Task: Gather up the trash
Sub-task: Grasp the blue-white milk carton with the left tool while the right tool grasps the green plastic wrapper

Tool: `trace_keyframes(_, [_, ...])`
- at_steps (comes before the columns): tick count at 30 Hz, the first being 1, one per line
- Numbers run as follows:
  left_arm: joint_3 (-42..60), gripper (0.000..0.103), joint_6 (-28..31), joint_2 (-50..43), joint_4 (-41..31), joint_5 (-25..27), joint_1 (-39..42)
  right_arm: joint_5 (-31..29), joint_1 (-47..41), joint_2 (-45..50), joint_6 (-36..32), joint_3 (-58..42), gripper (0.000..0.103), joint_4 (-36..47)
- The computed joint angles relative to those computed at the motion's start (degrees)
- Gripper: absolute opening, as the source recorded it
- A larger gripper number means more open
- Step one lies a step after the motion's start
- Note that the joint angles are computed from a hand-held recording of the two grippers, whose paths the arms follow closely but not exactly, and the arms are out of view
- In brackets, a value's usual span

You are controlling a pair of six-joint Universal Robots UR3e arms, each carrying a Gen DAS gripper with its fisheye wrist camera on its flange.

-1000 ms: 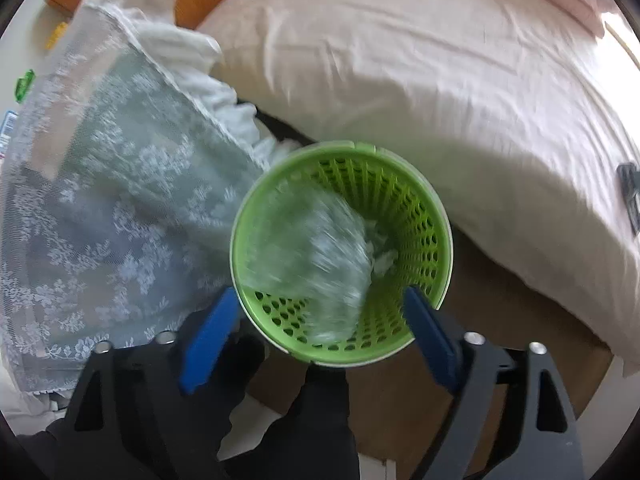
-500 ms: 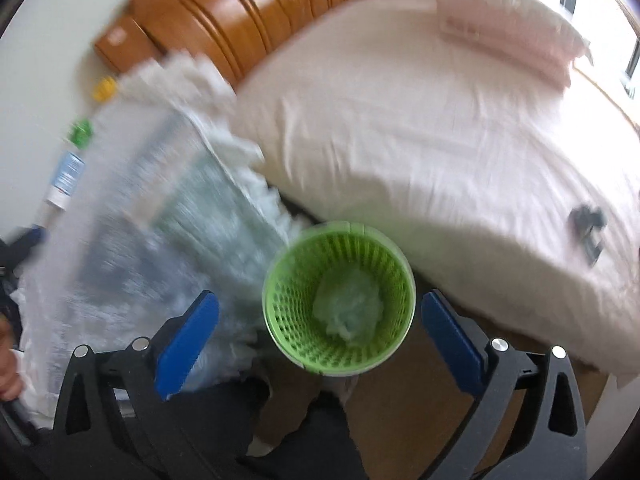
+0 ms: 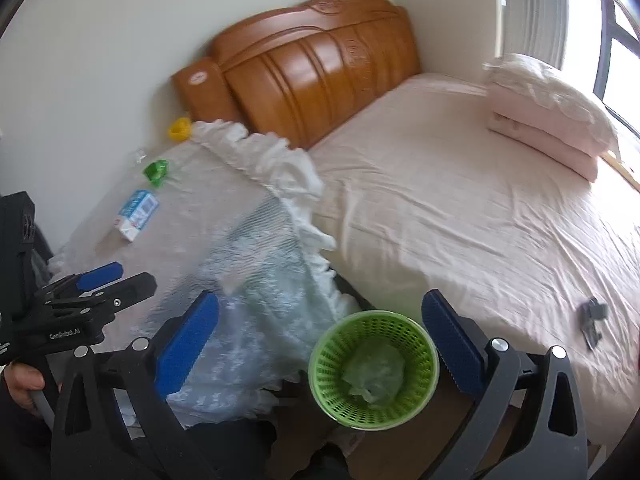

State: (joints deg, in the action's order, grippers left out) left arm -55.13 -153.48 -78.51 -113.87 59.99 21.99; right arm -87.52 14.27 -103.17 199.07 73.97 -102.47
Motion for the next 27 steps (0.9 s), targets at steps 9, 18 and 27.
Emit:
trace_keyframes(9, [4.2, 0.095, 5.7, -1.6, -4.4, 0.3, 6.8, 0.0, 5.6, 11.1, 2.1, -9.3, 0.101, -1.2])
trace_keyframes(18, [5.9, 0.095, 11.1, -5.5, -3.4, 0.8, 12.7, -1.5, 9.8, 20.9, 5.7, -19.6, 0.101, 0.0])
trace_keyframes(27, [17.1, 0.095, 11.1, -28.7, 15.9, 15.0, 10.5, -3.7, 14.5, 34.9, 11.5, -37.7, 0.101, 6.7])
